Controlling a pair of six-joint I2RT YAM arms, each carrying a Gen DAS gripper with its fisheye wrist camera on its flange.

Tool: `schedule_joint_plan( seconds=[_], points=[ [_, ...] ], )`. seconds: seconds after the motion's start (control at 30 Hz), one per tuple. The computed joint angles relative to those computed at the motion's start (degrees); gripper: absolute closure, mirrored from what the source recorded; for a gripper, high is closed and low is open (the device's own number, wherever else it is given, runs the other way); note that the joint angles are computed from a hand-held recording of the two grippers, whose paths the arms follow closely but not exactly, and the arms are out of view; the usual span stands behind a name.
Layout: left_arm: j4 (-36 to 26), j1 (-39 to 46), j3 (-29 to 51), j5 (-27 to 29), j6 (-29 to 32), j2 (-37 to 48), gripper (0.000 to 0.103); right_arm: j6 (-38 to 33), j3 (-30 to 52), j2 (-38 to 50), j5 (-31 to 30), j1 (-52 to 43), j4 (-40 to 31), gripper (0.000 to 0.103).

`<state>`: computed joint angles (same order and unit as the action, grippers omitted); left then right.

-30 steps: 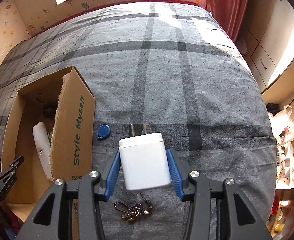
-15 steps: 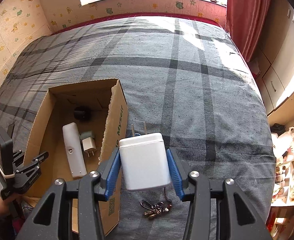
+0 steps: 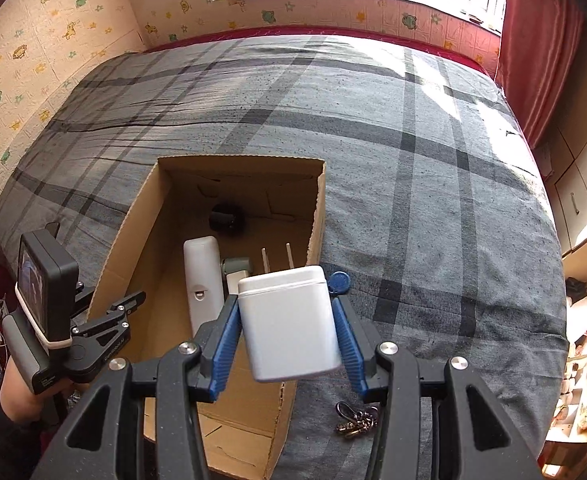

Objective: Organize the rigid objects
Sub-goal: 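Carry the larger white charger into the box and lower it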

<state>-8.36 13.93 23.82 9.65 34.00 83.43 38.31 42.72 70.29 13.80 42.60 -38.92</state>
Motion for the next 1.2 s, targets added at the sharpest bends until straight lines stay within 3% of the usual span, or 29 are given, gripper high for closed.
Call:
schedule_joint_plan(
  seconds=[0.77, 1.2],
  points=[
    [-0.19, 0.23, 0.08, 0.19, 0.18, -0.02, 0.084, -2.06, 6.48, 22.73, -3.81, 3.95, 10.07, 0.053],
    [-0.17, 0.31, 0.10, 0.22, 0.27, 0.02, 0.084, -2.05, 12.98, 35.78, -0.99, 3.86, 9.40, 0.053]
  ],
)
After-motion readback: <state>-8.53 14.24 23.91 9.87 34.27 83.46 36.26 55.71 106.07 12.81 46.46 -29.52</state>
